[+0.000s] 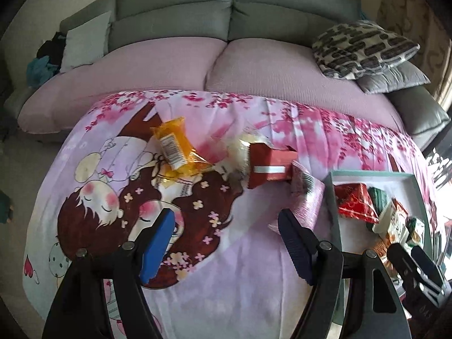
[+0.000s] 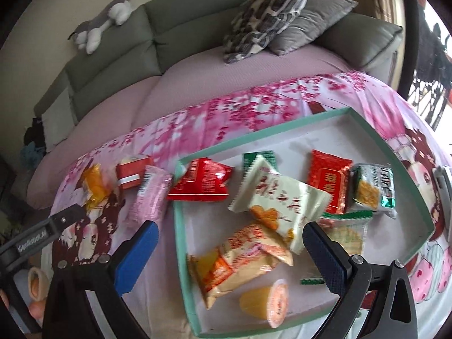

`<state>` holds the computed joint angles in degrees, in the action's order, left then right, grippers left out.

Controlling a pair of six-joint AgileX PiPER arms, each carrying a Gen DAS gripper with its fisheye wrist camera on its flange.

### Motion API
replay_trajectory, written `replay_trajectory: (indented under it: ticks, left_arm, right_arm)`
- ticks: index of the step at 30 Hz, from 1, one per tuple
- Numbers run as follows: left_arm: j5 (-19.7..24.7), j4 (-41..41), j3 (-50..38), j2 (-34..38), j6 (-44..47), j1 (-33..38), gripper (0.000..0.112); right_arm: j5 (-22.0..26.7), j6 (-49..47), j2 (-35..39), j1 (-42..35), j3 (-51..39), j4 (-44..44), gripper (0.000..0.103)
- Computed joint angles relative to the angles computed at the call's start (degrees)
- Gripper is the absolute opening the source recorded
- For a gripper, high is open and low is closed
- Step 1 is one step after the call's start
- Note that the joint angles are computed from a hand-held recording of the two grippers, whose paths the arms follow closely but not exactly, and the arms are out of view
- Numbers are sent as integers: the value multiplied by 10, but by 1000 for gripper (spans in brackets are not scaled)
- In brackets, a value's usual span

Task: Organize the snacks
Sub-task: 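Withdraw both open tools from the tray back toward the snack pile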

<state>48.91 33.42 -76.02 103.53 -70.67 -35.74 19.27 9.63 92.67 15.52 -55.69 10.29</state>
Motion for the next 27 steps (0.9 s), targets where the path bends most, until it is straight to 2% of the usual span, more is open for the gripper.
replay_trajectory:
  ticks: [6,10,14,19,23,26,27]
  left_arm:
    - [9,8,12,-11,-15,16,76]
    - [15,16,20,-16,-24,31,76]
    - [24,24,21,-16,-25,51,79]
    - [24,49,25,-17,-27,74,79]
    - [-10,37,31,-15,-11,105,92]
    - [-69,-9,44,-16,29,142,92]
    - [-76,-22,43,-13,39,148,92]
  right_arm:
    - [-22,-15,3,27,1,10,103]
    - [-35,7,7,46,0,-16,103]
    - [-43,-46,15,49,-4,43,103]
    - [-41,-5,33,55,-21,17,103]
    - [-35,100,47,68,-38,-82,103]
    - [-24,148,60,79,-57,-126,103]
    - [-16,160,67,83,-68,-136,103]
